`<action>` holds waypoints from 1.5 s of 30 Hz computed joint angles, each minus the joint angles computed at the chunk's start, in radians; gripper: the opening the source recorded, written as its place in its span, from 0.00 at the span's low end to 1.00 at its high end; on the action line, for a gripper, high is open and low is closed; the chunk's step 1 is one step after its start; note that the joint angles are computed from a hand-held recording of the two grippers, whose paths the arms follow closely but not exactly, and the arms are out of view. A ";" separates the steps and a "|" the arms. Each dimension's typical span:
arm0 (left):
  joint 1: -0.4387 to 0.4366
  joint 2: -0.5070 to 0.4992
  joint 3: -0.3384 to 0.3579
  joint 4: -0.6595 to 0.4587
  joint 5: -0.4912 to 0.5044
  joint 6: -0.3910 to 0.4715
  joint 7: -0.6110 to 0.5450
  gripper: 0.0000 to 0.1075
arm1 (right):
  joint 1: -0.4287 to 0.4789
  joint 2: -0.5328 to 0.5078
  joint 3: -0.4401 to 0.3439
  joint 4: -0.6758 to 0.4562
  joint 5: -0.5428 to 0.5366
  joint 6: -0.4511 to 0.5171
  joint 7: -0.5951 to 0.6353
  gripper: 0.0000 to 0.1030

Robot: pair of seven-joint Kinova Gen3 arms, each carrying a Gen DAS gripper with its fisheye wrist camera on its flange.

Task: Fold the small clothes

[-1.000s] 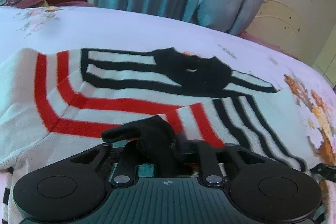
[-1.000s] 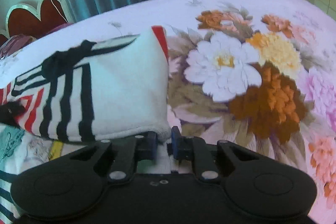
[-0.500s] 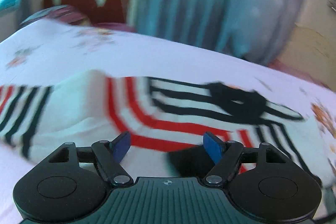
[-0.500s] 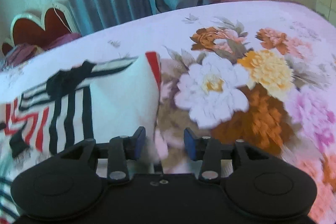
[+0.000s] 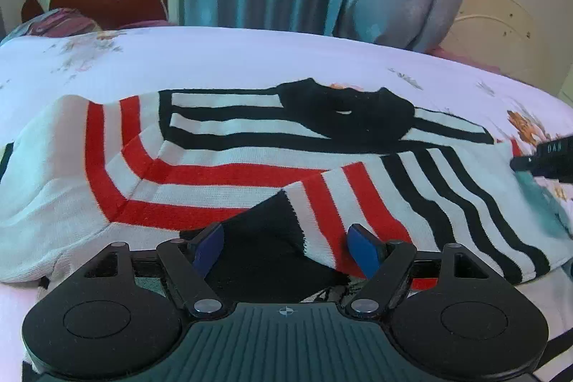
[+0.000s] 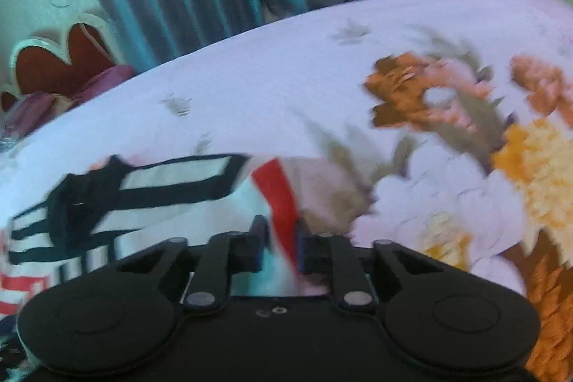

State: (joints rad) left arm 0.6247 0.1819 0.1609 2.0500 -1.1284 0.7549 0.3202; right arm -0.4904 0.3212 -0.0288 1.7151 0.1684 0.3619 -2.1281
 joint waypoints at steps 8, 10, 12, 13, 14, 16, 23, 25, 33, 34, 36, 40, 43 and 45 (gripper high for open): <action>0.006 0.017 0.001 -0.026 0.034 0.039 -0.058 0.75 | -0.114 -0.052 0.099 0.055 0.161 -0.054 -0.129 0.24; 0.013 0.018 -0.010 -0.028 0.043 0.036 -0.069 0.77 | -0.071 -0.011 0.039 0.027 0.162 -0.017 -0.088 0.23; -0.013 0.001 0.005 -0.045 0.096 0.037 -0.114 0.77 | -0.069 -0.009 0.044 0.012 0.139 0.015 -0.089 0.27; -0.009 -0.013 -0.002 -0.042 0.106 0.034 -0.115 0.77 | -0.075 -0.017 0.049 0.008 0.142 0.027 -0.106 0.26; -0.006 -0.031 0.000 -0.033 0.105 0.035 -0.102 0.77 | -0.089 -0.034 0.058 0.016 0.155 0.026 -0.130 0.26; -0.013 -0.075 0.009 -0.007 0.111 0.033 -0.078 0.77 | -0.085 -0.071 0.035 0.038 0.157 0.011 -0.136 0.28; -0.091 -0.241 0.079 0.106 0.176 0.076 -0.068 0.77 | -0.149 -0.180 -0.053 0.116 0.196 -0.025 -0.194 0.35; -0.122 -0.301 0.084 0.146 0.206 0.075 -0.094 0.77 | -0.191 -0.189 -0.068 0.113 0.238 0.000 -0.252 0.40; -0.245 -0.567 0.005 0.310 0.342 0.087 -0.220 0.77 | -0.312 -0.162 -0.155 0.063 0.322 0.089 -0.395 0.44; -0.262 -0.594 -0.011 0.328 0.350 0.087 -0.236 0.77 | -0.330 -0.150 -0.159 0.049 0.333 0.097 -0.408 0.44; -0.297 -0.660 -0.065 0.368 0.364 0.082 -0.275 0.77 | -0.362 -0.132 -0.164 0.026 0.347 0.108 -0.426 0.44; -0.357 -0.741 -0.190 0.429 0.341 0.042 -0.327 0.77 | -0.431 -0.091 -0.159 -0.026 0.377 0.133 -0.457 0.44; -0.440 -0.774 -0.320 0.466 0.315 -0.060 -0.399 0.77 | -0.468 -0.061 -0.154 -0.066 0.382 0.152 -0.455 0.44; -0.480 -0.766 -0.412 0.484 0.287 -0.137 -0.427 0.77 | -0.489 -0.041 -0.148 -0.092 0.378 0.164 -0.454 0.44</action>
State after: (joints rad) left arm 0.1451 -0.5836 -0.2510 2.5338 -0.8415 0.6182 -0.1064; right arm -0.9789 0.2804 -0.1769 1.6236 0.5469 0.5263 -2.5817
